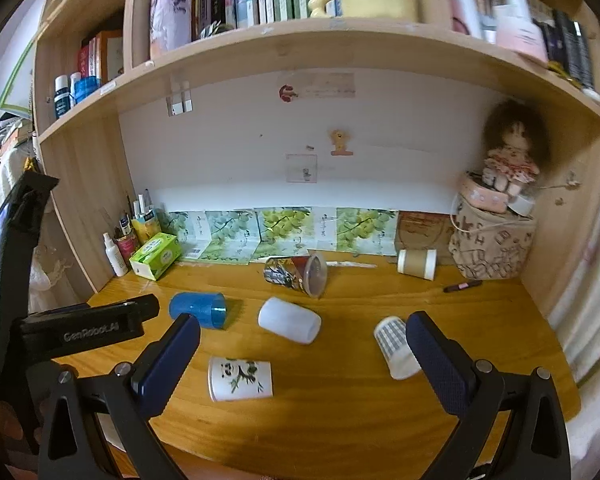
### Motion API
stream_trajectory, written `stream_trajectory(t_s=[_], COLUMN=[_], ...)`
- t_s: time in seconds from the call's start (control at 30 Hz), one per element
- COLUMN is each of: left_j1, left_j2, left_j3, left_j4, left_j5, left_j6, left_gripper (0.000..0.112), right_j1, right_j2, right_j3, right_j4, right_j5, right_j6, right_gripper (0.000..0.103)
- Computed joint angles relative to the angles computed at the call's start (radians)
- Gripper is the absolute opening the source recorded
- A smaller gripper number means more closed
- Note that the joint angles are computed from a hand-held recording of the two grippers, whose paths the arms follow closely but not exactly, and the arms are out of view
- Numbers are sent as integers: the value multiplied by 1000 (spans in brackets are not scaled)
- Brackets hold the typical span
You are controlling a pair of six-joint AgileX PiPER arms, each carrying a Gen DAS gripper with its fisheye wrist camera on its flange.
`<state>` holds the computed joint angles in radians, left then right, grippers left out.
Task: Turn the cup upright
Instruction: 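Move the left tool toward the blue cup lying on its side, then close the left tool around the blue cup's body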
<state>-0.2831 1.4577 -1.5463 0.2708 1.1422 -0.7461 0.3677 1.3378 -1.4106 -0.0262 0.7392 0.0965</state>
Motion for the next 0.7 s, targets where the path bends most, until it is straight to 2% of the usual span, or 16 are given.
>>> stream_trajectory(t_s=[0.2,0.43,0.7], left_j1=[104,125,136], left_j2=[106,200,271], left_j3=[-102,-178,-185], left_j4=[-89,10,120], left_j5=[5,19,-28], left_j6=[181,342,562], left_gripper=[102,102,102], right_j1=[14,14,41], right_j2=[145,282,374], right_j3=[-155,-292,-377], right_j4=[11,59,51], right_j5=[55,134,166], right_j6=[8,-5,1], right_gripper=[103,103,103])
